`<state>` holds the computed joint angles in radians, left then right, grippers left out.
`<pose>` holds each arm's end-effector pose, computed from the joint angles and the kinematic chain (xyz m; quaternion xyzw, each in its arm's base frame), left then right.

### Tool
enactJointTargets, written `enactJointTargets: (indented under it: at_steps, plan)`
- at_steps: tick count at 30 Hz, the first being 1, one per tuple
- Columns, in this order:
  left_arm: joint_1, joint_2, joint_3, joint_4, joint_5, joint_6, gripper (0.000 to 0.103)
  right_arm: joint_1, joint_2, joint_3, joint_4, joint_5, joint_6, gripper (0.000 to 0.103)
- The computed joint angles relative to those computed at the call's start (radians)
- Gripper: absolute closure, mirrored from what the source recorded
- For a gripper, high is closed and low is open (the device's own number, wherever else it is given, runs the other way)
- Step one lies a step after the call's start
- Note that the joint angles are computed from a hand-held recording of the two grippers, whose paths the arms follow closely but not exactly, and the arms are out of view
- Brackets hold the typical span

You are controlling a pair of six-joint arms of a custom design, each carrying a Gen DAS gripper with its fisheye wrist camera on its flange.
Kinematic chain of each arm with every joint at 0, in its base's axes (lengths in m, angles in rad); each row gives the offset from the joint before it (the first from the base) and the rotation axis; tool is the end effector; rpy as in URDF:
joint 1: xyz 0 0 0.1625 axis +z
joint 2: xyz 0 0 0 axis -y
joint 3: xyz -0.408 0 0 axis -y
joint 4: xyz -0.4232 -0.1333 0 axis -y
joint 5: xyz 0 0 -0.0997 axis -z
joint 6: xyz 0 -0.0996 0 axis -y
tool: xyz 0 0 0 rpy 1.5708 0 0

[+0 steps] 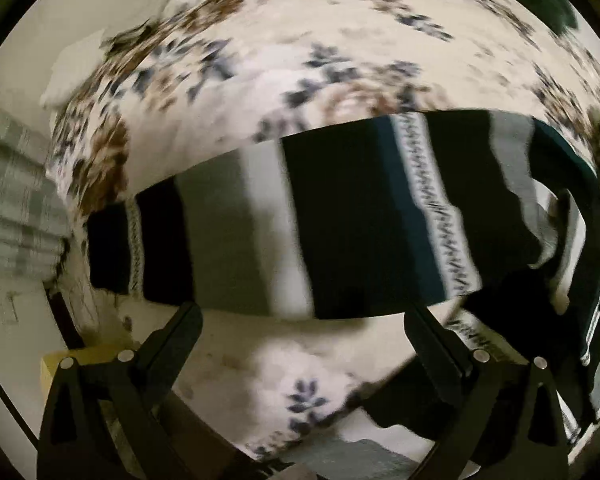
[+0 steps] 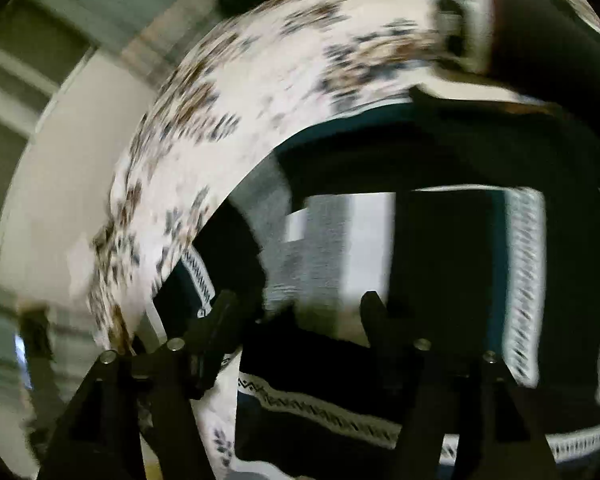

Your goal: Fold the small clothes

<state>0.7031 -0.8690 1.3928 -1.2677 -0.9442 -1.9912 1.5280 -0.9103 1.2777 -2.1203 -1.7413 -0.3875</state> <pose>-0.3627 -0.5588 0.1344 -0.3592 0.8032 -0.2256 0.4182 0.0837 -0.7654 0.2542 0.1625 -0.9789 0.0704 0.1022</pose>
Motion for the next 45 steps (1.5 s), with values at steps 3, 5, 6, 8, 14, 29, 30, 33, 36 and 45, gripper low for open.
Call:
enactJointTargets:
  at_steps: [3,5,6,8,14,29,30,33,36,45]
  plan:
    - [-0.005,-0.121,0.172,-0.159,-0.013,-0.082,0.0,-0.01,-0.042,0.019,0.0,-0.066,0.04,0.034]
    - [-0.013,-0.231,0.338,-0.31,-0.007,-0.202,0.0,-0.016,-0.066,0.038,-0.001,-0.111,0.049,0.034]
    - [-0.018,-0.277,0.409,-0.378,0.004,-0.261,0.0,-0.018,-0.079,0.052,-0.008,-0.142,0.056,0.034]
    - [-0.035,-0.362,0.551,-0.521,0.052,-0.388,0.0,-0.021,-0.091,0.066,0.002,-0.191,0.078,0.034]
    - [-0.09,-0.507,0.817,-0.661,0.162,-0.821,0.0,-0.015,-0.031,-0.039,0.072,-0.234,0.203,0.034]
    - [-0.107,-0.54,0.808,-0.362,0.207,-1.295,0.018,0.035,0.005,-0.026,-0.026,-0.241,0.203,0.034]
    - [-0.102,-0.547,0.806,-0.344,0.204,-1.287,0.022,0.035,0.004,-0.026,-0.028,-0.237,0.202,0.034]
    - [-0.093,-0.582,0.814,-0.264,0.198,-1.322,0.047,0.034,0.0,-0.025,-0.033,-0.226,0.204,0.034]
    - [-0.096,-0.621,0.841,-0.231,0.201,-1.346,0.089,0.03,-0.007,-0.023,-0.039,-0.214,0.201,0.034]
    - [-0.119,-0.561,0.676,0.053,0.229,-1.3,0.098,0.009,-0.049,0.018,-0.066,-0.238,0.177,0.034]
